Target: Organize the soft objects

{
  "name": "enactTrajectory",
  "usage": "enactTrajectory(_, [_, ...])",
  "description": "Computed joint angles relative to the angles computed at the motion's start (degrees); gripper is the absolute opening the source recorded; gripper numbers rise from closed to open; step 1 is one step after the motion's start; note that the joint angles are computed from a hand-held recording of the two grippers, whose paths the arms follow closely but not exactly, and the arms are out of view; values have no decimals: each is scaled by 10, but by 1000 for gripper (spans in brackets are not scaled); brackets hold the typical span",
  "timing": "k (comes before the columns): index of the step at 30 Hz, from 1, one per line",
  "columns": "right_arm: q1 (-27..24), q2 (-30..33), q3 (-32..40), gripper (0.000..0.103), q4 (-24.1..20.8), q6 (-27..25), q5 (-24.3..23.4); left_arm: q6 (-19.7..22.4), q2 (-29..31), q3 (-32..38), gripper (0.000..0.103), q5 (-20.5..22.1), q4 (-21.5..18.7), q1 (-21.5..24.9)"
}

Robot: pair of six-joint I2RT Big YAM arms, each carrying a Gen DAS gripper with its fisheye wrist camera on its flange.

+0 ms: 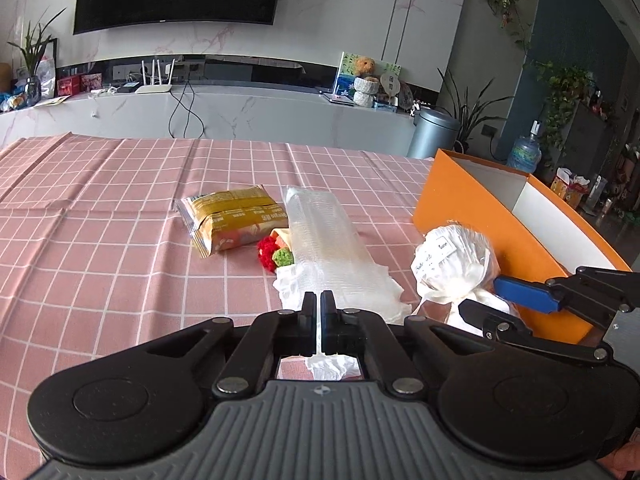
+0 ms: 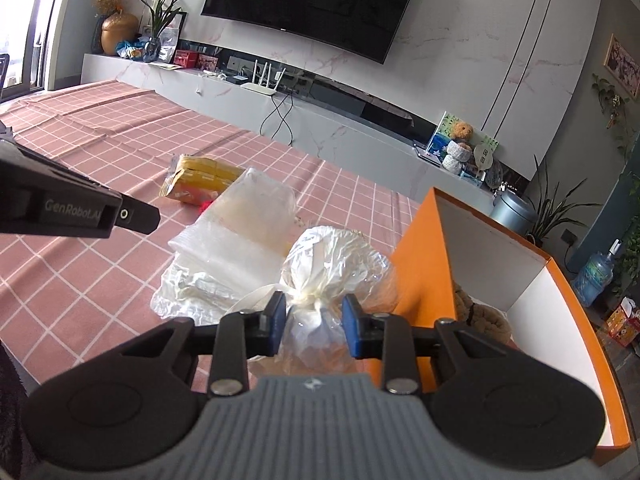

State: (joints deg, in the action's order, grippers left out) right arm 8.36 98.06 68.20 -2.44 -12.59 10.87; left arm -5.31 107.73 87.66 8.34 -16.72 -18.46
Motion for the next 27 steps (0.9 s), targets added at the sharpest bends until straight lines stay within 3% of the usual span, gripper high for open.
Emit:
enactTrajectory(5, [-2,-4,-5,30,15,3,-12,-23,-1,-10,13,-2,39,-1])
enactTrajectory(7, [-3,0,-1,30,20,2,-14,-27,7,5,20,-12,19,-2])
enactTrajectory(10, [-6,10,11,30,28,-2,-19,-40,26,34,20,15,-14,5])
enactTrajectory(12, [-7,20,23,30,30,-3,-20,-67,34,40,20,24,-6,10])
enactTrajectory(14, [-10,32,39,30,27,-3,-27,-67,43,48,21,13,3,11])
enactTrajectory(19, [-12,68,82,30,5,3,-40,-85,79,94,53,39,-7,13])
enactTrajectory(22, [-14,88,105,30,-26,14,-51,-76,99,119,55,45,-20,8])
enactTrajectory(25, [-15,96,106,30,-23,16,-58,-49,107,123,54,23,-8,-1])
enactTrajectory(27, [-17,98,108,31,-25,17,-67,-20,106,115,45,5,10,-9])
